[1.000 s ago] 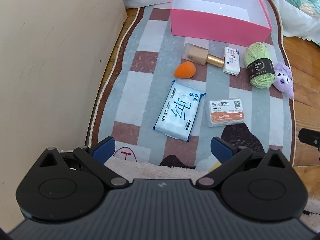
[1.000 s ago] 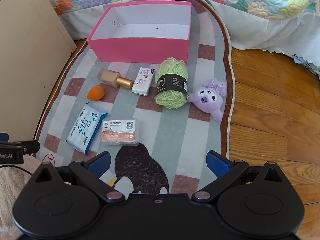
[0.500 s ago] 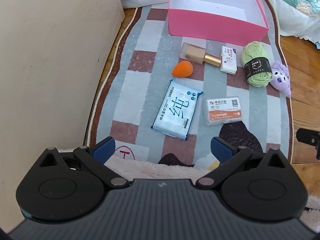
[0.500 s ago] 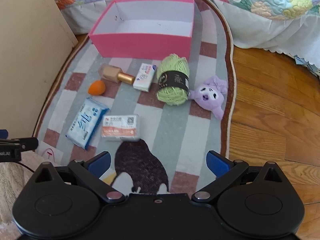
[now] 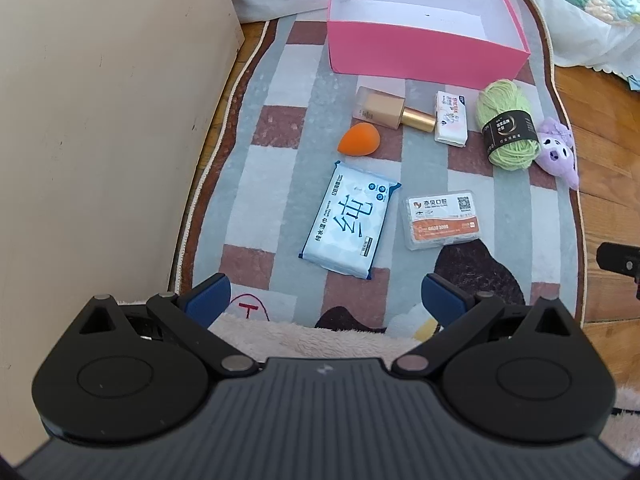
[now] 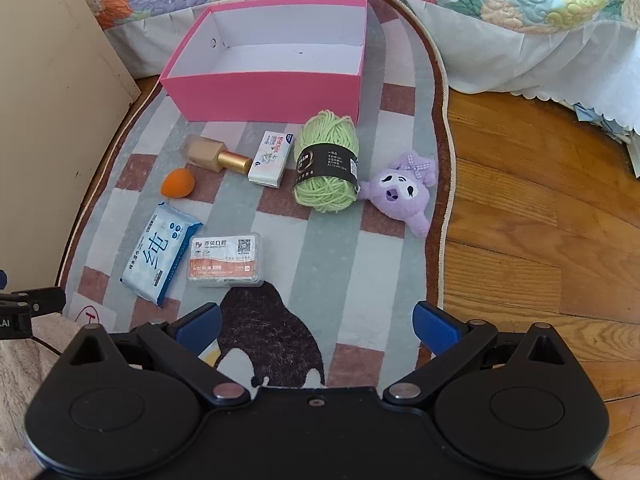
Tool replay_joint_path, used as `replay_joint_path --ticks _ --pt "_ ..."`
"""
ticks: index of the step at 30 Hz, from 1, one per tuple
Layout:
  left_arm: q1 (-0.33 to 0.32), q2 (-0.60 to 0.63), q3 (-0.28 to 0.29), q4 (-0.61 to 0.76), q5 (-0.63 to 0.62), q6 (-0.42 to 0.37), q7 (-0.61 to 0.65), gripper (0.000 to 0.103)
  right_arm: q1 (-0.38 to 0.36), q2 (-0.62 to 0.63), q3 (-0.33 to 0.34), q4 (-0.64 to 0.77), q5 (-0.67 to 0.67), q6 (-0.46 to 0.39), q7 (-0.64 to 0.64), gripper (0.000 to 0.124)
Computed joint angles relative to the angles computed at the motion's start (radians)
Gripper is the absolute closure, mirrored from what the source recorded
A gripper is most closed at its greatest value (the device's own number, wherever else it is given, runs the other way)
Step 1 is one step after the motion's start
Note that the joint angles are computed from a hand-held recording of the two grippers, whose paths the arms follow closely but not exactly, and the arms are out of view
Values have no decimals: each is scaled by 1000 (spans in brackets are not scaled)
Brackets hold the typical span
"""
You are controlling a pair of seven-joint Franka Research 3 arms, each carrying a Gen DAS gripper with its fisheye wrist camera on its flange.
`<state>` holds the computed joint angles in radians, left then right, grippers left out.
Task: Organize objects
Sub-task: 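Move the left tool toward the clear orange-labelled floss case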
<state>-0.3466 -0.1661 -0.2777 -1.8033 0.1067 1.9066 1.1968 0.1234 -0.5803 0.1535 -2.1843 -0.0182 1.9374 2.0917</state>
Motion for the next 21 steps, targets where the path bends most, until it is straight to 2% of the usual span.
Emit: replay_joint_path --ticks 21 --pt "-11 13 -7 9 -8 -24 -20 0 -1 -3 -7 -5 11 -1 -11 21"
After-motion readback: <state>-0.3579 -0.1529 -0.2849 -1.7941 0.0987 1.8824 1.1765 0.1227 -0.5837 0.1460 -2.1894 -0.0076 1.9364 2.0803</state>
